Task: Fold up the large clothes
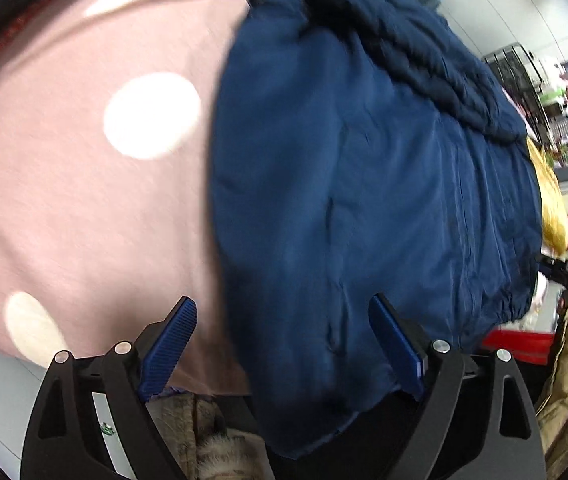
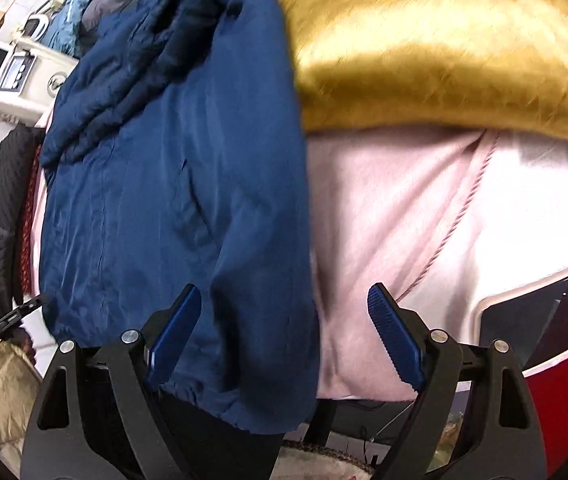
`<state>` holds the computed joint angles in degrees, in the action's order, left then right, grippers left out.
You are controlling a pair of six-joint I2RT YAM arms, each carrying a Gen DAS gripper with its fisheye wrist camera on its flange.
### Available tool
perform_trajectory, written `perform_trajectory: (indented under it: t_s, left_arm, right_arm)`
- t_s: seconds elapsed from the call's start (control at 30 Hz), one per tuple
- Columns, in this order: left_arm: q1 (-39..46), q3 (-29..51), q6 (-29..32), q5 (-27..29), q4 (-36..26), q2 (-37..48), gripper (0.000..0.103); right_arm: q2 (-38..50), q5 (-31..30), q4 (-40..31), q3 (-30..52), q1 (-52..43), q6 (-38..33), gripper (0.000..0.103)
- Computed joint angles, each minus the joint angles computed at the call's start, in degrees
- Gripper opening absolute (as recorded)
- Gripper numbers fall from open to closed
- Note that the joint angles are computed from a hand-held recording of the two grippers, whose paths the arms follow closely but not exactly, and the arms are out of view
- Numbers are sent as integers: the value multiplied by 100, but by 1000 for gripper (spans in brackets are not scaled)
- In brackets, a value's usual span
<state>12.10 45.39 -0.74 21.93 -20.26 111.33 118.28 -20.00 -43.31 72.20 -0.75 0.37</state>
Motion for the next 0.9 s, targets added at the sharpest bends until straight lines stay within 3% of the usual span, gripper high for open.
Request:
perform_trajectory:
  t_s: [0.27,0.37,0.43,0.47,0.53,0.6,0.67,0.77,0.9]
  left_arm:
    - [-334,-205,-58,298,158,505,84]
    - [-290,-308,-157,423,345,598,75]
    - [-236,-233,-126,588,236,633,59]
    - [-274,-221,-43,681,156,553,47]
    - [-361,-159,137,569,-42,361,28]
    - [-351,-51,394,629,-387,103,21]
    - [-284,14,790,676,-805,-266,19]
    - [-238,40,1325,584,-1300,-778,19]
    - [48,4,1603,503,-1641,-740,19]
  right_arm:
    - [196,-116,-152,-559,408,-484,85]
    - [147,-108,-66,-788,491,-481,74]
    - [190,-296,-155,-732,464,-462,55]
    - [200,-373,-229,-682,474,-504,48]
    - [126,-368,-369,-587,548,-625,26]
    - [-2,-549,-524,-513,533,-678,20]
    - [-218,-705,-741,-454,541,-840,18]
    - [-502,-467,-1099,-420,641,-1138,16]
    - [-518,-507,-1317,-612,498,-1277,15]
